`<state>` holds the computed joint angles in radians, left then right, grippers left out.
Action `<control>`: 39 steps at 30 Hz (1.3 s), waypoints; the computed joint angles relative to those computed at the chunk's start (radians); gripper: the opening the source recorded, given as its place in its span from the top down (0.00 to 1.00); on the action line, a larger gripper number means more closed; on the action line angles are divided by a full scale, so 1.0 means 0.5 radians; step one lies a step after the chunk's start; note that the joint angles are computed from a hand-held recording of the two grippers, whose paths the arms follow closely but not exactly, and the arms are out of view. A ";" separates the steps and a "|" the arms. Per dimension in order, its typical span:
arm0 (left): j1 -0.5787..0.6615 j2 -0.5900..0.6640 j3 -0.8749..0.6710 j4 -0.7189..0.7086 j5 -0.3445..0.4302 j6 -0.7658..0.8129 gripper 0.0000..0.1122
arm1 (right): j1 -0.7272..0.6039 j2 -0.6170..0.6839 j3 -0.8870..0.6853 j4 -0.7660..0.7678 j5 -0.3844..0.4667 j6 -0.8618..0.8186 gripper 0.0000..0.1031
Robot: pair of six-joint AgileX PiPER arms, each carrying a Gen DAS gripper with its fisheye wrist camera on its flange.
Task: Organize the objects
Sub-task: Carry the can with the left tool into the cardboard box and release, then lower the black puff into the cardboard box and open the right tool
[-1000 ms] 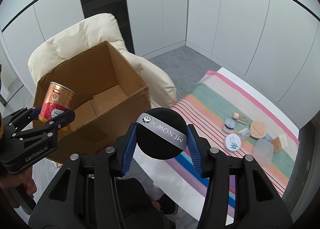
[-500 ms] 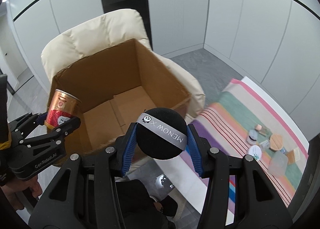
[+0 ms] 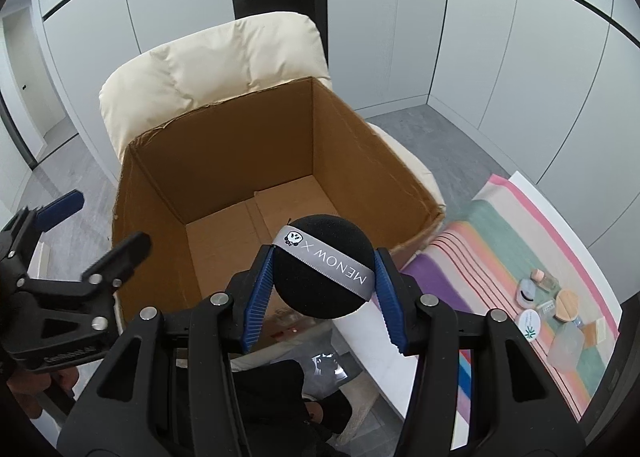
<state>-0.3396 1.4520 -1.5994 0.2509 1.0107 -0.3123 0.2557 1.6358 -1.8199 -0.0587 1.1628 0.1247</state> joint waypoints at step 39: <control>0.323 -0.052 0.054 -0.050 0.056 0.079 0.08 | 0.191 0.162 -0.191 -0.134 -0.094 0.187 0.00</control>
